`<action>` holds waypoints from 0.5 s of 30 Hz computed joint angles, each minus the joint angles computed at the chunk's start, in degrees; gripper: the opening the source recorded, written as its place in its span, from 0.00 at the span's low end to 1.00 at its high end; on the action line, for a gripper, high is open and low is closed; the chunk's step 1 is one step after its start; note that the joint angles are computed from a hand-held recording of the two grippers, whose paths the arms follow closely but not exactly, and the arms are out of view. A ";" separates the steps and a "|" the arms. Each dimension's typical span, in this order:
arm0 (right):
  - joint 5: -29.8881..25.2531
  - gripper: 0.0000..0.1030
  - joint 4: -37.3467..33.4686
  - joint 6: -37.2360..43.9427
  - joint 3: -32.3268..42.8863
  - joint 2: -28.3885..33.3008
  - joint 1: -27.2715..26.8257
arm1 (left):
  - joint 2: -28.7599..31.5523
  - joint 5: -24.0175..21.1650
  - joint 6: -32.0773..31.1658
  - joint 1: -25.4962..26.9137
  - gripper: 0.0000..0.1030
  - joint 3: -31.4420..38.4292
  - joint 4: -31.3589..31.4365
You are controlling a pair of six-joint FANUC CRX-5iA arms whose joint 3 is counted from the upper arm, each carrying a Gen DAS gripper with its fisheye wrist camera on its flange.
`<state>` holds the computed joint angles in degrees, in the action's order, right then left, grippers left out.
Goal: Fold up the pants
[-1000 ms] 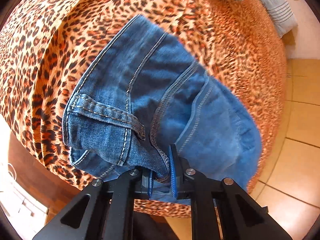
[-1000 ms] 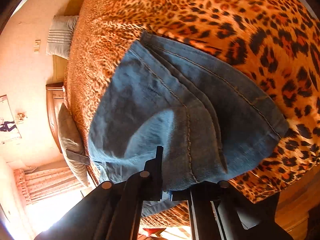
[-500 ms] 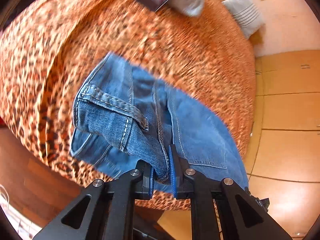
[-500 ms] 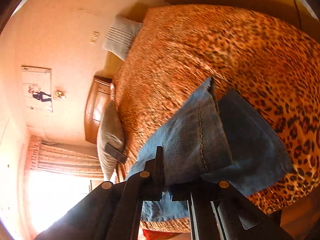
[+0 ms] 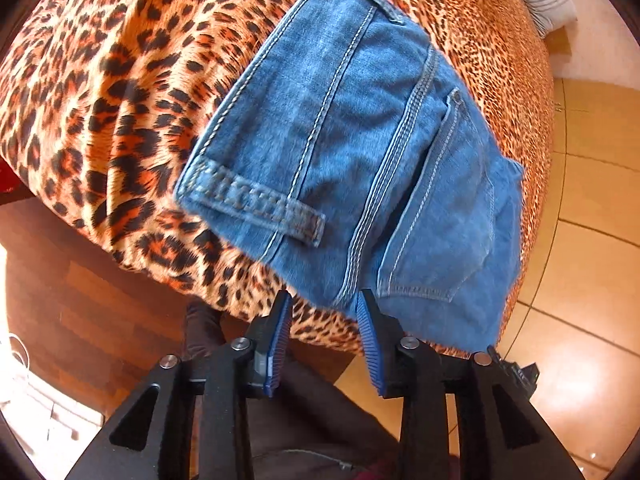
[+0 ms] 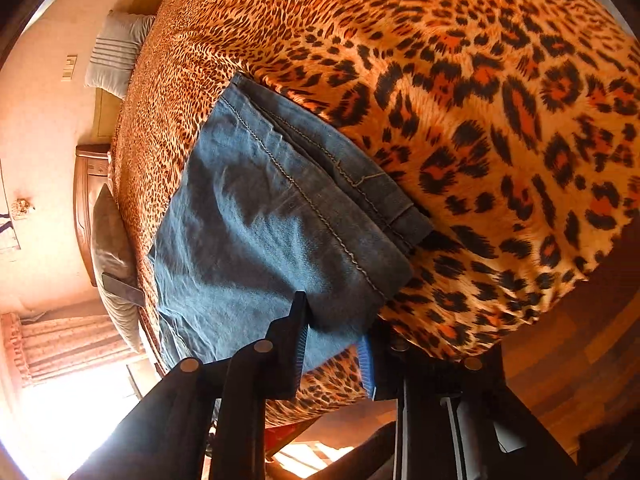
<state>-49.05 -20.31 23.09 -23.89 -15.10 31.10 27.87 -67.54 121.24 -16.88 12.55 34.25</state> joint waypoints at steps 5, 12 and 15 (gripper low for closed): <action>-9.86 0.35 11.62 7.81 7.60 2.04 1.78 | -4.58 -3.13 -1.73 1.86 0.36 -0.37 -2.75; -11.41 0.57 -6.67 48.14 36.14 25.43 -1.17 | 4.07 -2.94 8.73 3.38 0.56 15.65 -9.58; -16.38 0.57 -3.05 51.39 50.92 37.99 2.25 | 11.72 -6.91 10.44 4.36 0.56 24.83 -8.78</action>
<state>-65.43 -23.36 74.48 27.03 22.89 33.35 39.59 -74.46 131.68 -12.52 37.39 25.48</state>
